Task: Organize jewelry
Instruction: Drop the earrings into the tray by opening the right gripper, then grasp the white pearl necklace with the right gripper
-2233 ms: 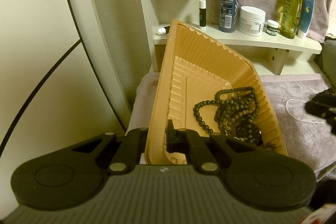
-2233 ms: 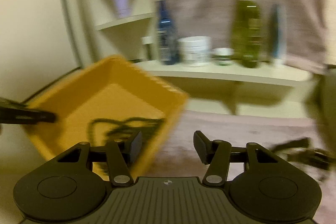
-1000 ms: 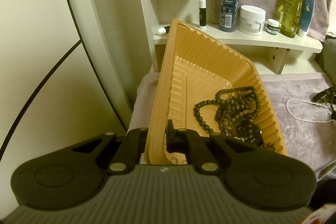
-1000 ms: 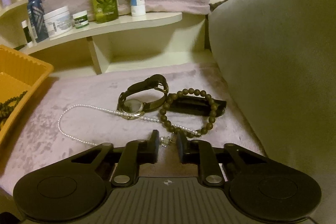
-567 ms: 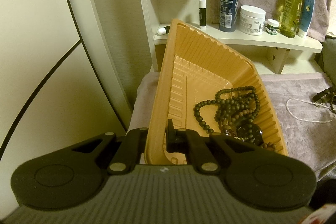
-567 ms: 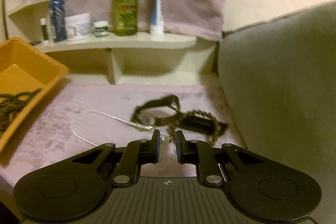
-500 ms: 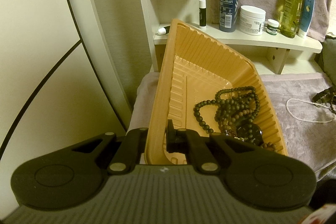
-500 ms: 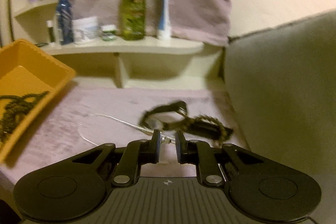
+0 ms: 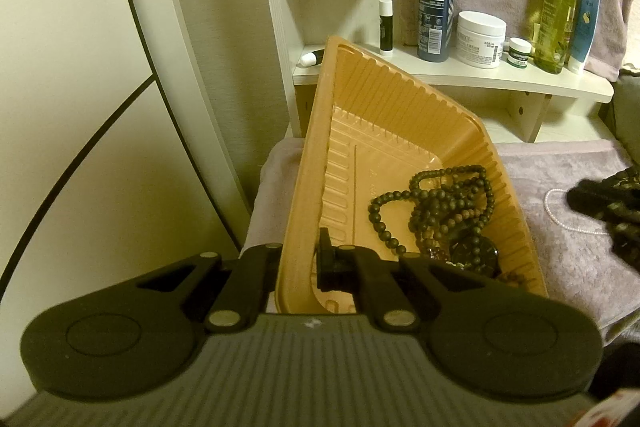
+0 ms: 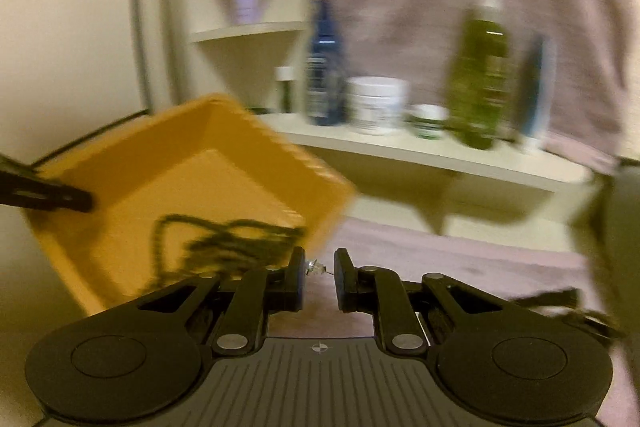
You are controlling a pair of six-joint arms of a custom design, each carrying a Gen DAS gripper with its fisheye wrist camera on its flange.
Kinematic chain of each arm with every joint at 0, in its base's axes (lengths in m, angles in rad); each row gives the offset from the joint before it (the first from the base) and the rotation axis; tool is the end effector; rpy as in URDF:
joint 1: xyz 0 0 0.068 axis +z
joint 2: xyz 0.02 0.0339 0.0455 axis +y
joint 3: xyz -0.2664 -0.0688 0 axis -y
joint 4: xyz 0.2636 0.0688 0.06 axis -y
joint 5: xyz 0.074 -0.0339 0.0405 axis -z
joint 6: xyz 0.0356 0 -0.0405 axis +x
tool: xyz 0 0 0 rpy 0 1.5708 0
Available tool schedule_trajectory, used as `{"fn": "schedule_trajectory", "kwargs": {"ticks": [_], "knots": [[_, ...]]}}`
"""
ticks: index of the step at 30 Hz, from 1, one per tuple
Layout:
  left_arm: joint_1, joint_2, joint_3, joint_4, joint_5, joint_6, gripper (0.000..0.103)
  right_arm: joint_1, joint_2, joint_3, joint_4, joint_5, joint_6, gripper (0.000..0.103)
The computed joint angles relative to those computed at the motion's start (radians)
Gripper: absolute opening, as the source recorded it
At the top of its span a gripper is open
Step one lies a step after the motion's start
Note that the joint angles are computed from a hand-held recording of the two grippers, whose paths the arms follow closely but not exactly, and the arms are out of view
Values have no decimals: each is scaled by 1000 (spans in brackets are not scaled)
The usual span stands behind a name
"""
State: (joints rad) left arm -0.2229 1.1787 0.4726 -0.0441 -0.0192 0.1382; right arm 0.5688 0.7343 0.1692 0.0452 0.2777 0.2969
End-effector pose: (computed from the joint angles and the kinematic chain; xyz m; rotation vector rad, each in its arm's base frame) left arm 0.2321 -0.0519 0.1596 0.4072 2.2849 -0.0205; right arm 0.1493 0.0838 0.1477 -0.1144 2.0746 0.2410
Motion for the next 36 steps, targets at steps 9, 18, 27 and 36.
{"fn": "schedule_trajectory", "kwargs": {"ticks": [9, 18, 27, 36], "knots": [[-1, -1, 1, -2, -1, -3, 4, 83, 289, 79, 203, -111, 17, 15], [0, -3, 1, -4, 1, -3, 4, 60, 286, 60, 221, -201, 58, 22], [0, -2, 2, -5, 1, -4, 4, -12, -60, -32, 1, -91, 88, 38], [1, -4, 4, -8, 2, -3, 4, -380, -574, -123, -499, -175, -44, 38]]}}
